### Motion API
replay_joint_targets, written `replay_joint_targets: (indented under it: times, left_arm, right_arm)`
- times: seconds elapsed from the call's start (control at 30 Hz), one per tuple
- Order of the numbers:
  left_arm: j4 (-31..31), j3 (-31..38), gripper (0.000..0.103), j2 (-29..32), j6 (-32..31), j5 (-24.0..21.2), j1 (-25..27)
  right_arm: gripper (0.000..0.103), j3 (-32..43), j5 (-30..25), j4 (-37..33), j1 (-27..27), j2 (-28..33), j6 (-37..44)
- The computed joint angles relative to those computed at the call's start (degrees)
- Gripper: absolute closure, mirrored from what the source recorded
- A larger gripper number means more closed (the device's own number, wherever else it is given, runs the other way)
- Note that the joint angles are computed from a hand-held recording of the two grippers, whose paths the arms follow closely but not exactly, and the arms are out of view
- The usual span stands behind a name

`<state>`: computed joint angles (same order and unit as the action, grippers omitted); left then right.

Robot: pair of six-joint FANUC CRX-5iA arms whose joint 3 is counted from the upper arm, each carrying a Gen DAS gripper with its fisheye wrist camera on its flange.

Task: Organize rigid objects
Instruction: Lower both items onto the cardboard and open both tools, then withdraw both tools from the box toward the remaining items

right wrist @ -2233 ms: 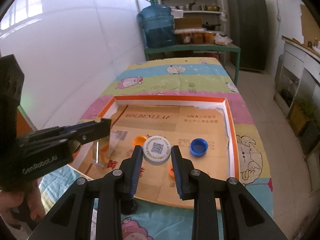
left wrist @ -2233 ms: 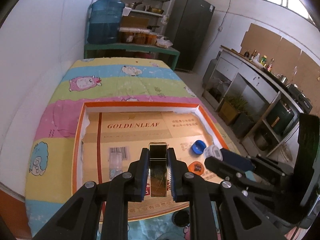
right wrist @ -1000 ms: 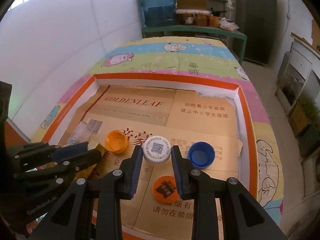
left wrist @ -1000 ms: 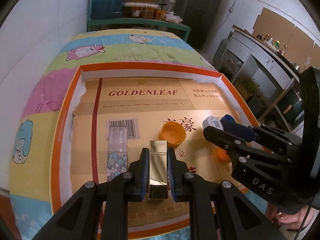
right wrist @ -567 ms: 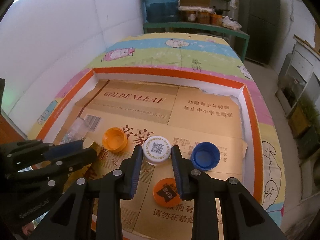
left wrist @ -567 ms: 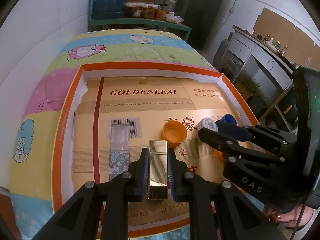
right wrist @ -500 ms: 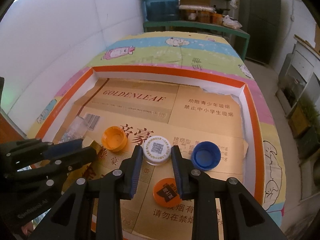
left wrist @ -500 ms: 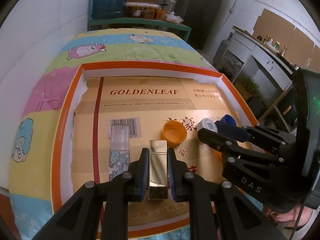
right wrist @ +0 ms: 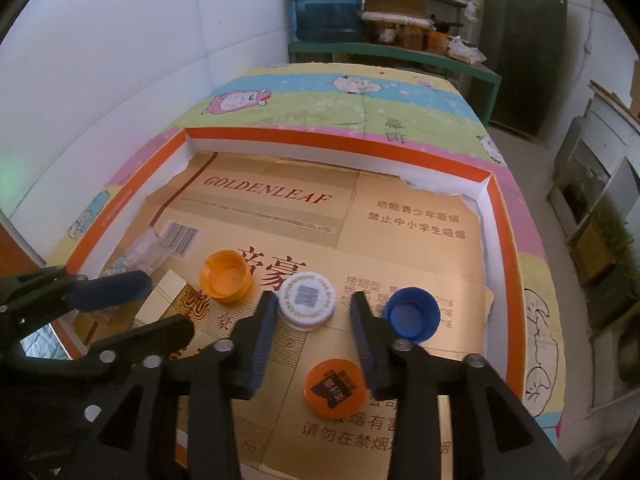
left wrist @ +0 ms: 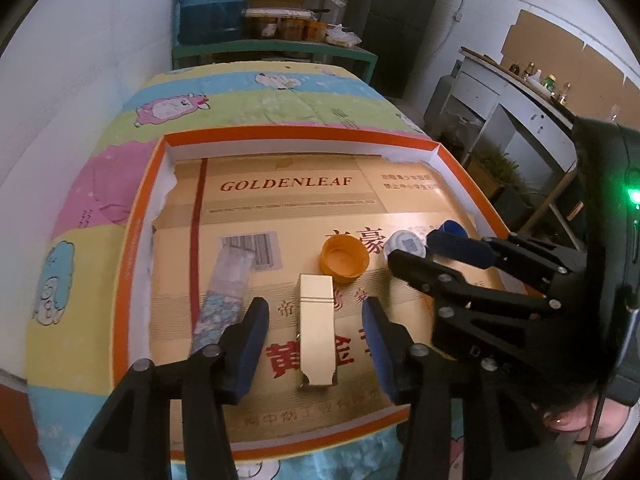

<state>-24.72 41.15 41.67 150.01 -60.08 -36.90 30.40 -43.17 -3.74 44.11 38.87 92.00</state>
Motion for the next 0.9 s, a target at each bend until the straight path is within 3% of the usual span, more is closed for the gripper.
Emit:
replay_joint_targets:
  times: [0.9]
  left_arm:
    - [-9.18,-4.30,0.055,-5.97,9.11,-3.33,-5.76]
  right_arm:
    - [0.062,-13.87,6.91,1.69,1.01,-10.99,-5.03]
